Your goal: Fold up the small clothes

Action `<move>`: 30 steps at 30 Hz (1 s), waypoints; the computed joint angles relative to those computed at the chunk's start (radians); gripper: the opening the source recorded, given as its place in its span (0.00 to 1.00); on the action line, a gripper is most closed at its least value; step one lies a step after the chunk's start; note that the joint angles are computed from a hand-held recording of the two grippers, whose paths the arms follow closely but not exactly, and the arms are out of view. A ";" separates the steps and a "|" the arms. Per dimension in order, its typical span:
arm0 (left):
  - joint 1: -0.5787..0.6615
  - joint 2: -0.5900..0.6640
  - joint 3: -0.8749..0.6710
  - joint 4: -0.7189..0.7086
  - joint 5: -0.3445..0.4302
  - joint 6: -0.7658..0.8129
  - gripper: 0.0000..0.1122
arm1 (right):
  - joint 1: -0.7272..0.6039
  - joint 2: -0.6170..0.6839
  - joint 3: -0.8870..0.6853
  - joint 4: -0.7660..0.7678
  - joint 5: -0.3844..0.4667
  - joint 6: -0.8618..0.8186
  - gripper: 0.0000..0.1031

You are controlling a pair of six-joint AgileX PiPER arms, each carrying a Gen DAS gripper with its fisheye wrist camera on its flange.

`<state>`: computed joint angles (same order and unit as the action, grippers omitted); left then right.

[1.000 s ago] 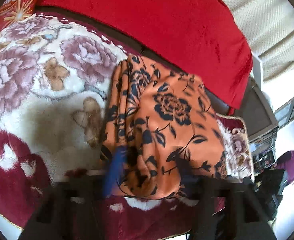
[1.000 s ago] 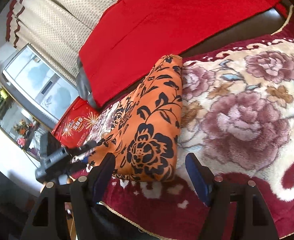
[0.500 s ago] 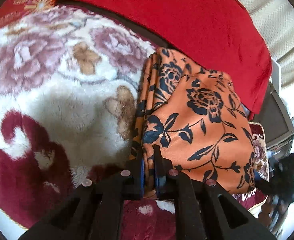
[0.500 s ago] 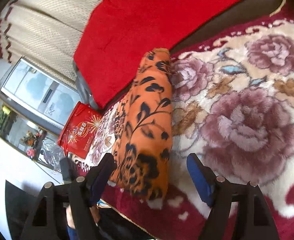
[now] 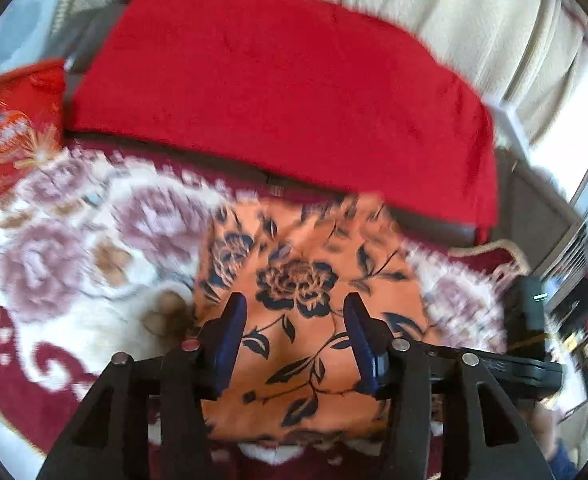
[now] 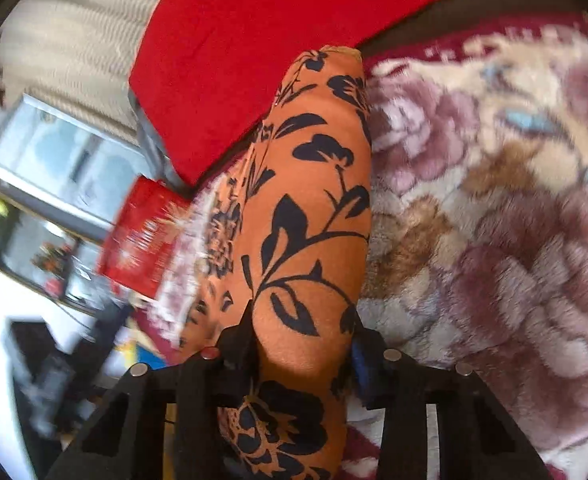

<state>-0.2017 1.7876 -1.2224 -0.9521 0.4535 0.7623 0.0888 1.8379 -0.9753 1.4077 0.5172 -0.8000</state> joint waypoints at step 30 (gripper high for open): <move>-0.032 0.173 -0.057 0.116 -0.064 -0.118 0.38 | -0.063 0.311 -0.482 -0.341 0.146 0.433 0.34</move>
<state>-0.2336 1.9602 -1.2793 -0.8362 0.3893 0.6442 0.0262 2.1490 -1.4570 1.0671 0.6635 -0.3669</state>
